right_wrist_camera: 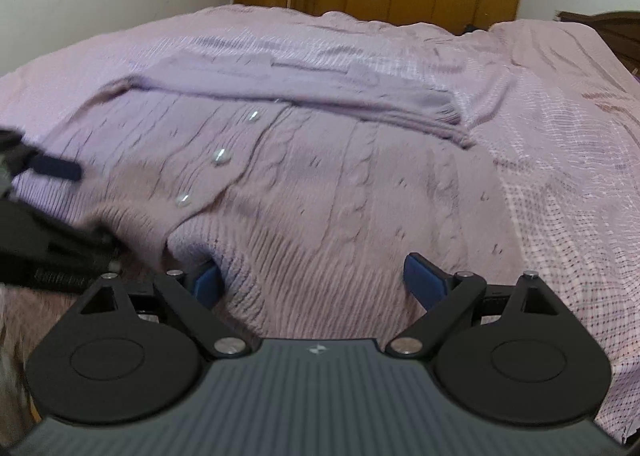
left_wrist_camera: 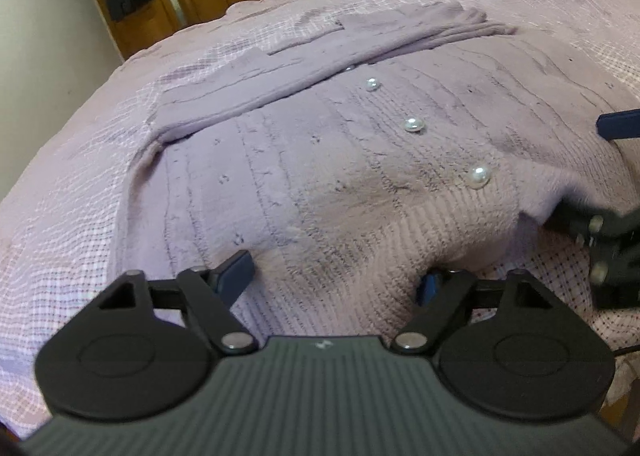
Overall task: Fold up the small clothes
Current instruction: 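Grasp the ribbed hem with the left gripper while the right gripper grasps it too, then lift the hem with both grippers and fold it toward the collar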
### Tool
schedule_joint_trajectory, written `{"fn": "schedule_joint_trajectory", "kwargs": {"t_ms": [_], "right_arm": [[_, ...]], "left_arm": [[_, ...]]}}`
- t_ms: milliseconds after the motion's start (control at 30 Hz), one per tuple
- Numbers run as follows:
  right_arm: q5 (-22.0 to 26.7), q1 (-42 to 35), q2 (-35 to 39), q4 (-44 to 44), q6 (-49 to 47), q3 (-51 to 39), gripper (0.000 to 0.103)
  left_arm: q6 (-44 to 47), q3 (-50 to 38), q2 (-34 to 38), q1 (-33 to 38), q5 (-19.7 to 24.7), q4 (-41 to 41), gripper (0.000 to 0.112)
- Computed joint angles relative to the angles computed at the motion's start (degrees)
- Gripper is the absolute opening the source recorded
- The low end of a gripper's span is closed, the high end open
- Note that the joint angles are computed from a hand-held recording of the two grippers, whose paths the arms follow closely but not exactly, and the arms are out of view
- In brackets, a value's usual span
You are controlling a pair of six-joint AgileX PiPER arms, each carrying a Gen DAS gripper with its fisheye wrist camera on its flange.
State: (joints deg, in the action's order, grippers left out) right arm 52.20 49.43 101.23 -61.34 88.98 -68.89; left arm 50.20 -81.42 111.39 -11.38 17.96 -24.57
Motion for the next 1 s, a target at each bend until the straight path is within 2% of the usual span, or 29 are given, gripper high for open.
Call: {"fn": "schedule_joint_trajectory", "kwargs": {"t_ms": [67,167,233,400,600,700,767,800,833,867,933,1000], "right_arm": [[0.4,0.9,0.9,-0.1,-1.9,-0.2,0.095],[1.4,2.3,2.5,-0.6,-5.0,-1.0,0.095],[1.5,3.1,3.5,-1.0,-7.0,-1.7,0.095],[3.1,4.2,5.9,-2.3,-9.0,-3.1,0.095],[7.3,4.1,5.7,-7.6,0.8,-2.2,0.092],[6.3,2.4,4.0,-8.7,3.1,-1.4,0.074],[5.0,1.2,2.9,-8.9,3.9,-1.4,0.051],[4.5,0.7,2.4,-9.4,4.6,-1.4,0.043],[4.2,0.6,1.9,-9.9,5.5,-1.3,0.031],[3.4,0.1,1.2,-10.1,6.1,-1.4,0.024],[1.1,-1.4,-0.2,-9.8,6.5,-1.5,0.016],[-1.7,-3.2,-1.3,-9.2,6.6,-1.8,0.013]], "left_arm": [[6.1,0.6,-0.4,0.2,0.2,-5.3,0.065],[16.1,2.7,-2.0,0.7,0.1,-13.8,0.033],[18.6,2.8,-2.4,0.8,0.3,-16.6,0.02],[19.2,0.2,-2.2,2.6,4.5,-20.7,0.014],[23.4,-1.1,-3.1,4.7,7.7,-28.4,0.014],[24.0,-2.1,-3.4,5.0,8.3,-31.0,0.014],[23.4,-3.3,-3.2,5.1,9.1,-31.3,0.013],[23.1,-4.1,-3.0,5.1,9.5,-31.3,0.013],[22.7,-4.8,-2.8,5.0,9.7,-31.2,0.013],[21.9,-5.7,-2.5,4.8,10.0,-30.6,0.013],[21.4,-7.2,-2.0,4.8,10.6,-30.6,0.013],[20.8,-8.7,-1.5,4.8,11.1,-30.5,0.013]]}}
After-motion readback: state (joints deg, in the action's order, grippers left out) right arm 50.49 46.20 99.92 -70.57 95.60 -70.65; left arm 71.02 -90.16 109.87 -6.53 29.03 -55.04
